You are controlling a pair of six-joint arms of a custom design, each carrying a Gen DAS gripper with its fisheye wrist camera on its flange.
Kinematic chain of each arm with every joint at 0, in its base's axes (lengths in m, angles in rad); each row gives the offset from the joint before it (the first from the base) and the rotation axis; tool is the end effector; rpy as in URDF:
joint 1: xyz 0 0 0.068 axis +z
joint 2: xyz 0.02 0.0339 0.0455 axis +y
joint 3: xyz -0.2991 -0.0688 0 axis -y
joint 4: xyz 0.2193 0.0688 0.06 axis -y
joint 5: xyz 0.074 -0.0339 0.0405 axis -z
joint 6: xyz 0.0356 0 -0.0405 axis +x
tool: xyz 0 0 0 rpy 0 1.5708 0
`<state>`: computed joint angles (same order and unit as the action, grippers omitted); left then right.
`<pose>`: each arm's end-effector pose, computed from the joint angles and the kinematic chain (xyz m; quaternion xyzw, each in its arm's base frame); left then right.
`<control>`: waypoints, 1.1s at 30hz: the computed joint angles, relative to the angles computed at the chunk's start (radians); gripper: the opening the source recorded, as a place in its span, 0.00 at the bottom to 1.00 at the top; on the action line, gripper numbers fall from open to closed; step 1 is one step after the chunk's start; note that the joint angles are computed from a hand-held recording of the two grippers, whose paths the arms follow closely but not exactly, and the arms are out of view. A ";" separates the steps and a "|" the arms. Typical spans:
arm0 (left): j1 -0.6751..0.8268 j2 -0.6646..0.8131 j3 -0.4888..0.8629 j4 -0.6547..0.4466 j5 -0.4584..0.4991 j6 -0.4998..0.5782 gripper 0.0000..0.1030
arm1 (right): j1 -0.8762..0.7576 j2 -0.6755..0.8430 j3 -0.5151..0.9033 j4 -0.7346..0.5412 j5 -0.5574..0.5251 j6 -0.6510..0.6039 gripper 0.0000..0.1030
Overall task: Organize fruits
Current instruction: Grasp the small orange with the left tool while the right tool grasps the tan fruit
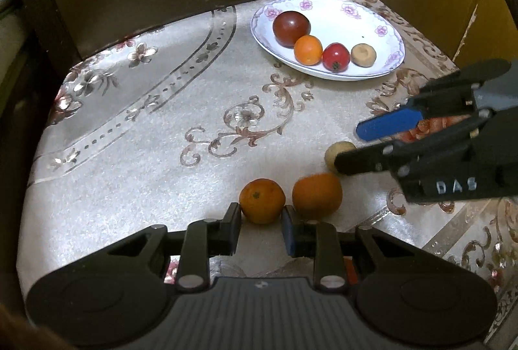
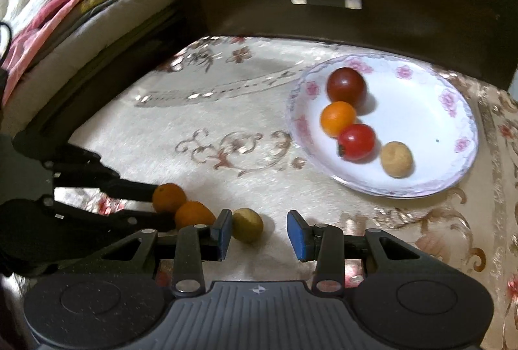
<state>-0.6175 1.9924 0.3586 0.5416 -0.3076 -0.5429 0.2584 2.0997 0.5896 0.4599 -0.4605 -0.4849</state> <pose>0.2004 -0.1291 0.0680 -0.0005 0.9607 -0.0039 0.2775 0.2829 0.0911 0.0646 -0.3964 0.8553 0.1908 0.2739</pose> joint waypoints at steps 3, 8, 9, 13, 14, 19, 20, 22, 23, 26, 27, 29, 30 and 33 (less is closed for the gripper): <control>0.005 0.006 -0.002 0.001 0.007 0.001 0.35 | 0.016 0.013 -0.006 0.008 0.006 -0.006 0.32; 0.007 0.008 -0.006 0.012 0.009 0.004 0.35 | 0.053 0.030 -0.022 0.039 0.031 -0.016 0.32; 0.006 0.008 -0.005 0.010 0.008 0.003 0.35 | 0.061 0.034 -0.029 0.054 0.044 -0.019 0.32; 0.003 0.007 -0.005 0.009 0.005 0.003 0.35 | 0.081 0.032 -0.052 0.099 0.077 -0.026 0.28; 0.004 0.006 -0.005 0.008 0.006 0.002 0.35 | 0.082 0.032 -0.051 0.099 0.084 -0.024 0.19; 0.010 0.007 -0.001 0.003 0.005 -0.010 0.35 | 0.082 0.025 -0.049 0.085 0.100 -0.024 0.16; 0.012 0.008 0.003 0.000 0.003 -0.011 0.35 | 0.080 0.023 -0.050 0.083 0.102 -0.023 0.16; 0.017 0.011 0.010 -0.002 0.001 -0.014 0.36 | 0.078 0.021 -0.048 0.080 0.104 -0.019 0.16; 0.019 0.012 0.014 -0.005 0.003 -0.015 0.36 | 0.075 0.020 -0.050 0.081 0.102 -0.018 0.16; 0.026 0.013 0.030 -0.019 0.009 -0.020 0.37 | 0.068 0.019 -0.049 0.076 0.095 -0.013 0.16; 0.027 0.015 0.036 -0.024 0.009 -0.023 0.38 | 0.067 0.019 -0.050 0.075 0.094 -0.012 0.16; 0.031 0.018 0.046 -0.032 0.007 -0.029 0.41 | 0.065 0.019 -0.049 0.071 0.091 -0.013 0.16; 0.033 0.020 0.049 -0.030 0.008 -0.031 0.41 | 0.064 0.018 -0.049 0.070 0.090 -0.012 0.16; 0.034 0.028 0.058 -0.032 0.006 -0.033 0.44 | 0.056 0.015 -0.049 0.063 0.088 -0.014 0.17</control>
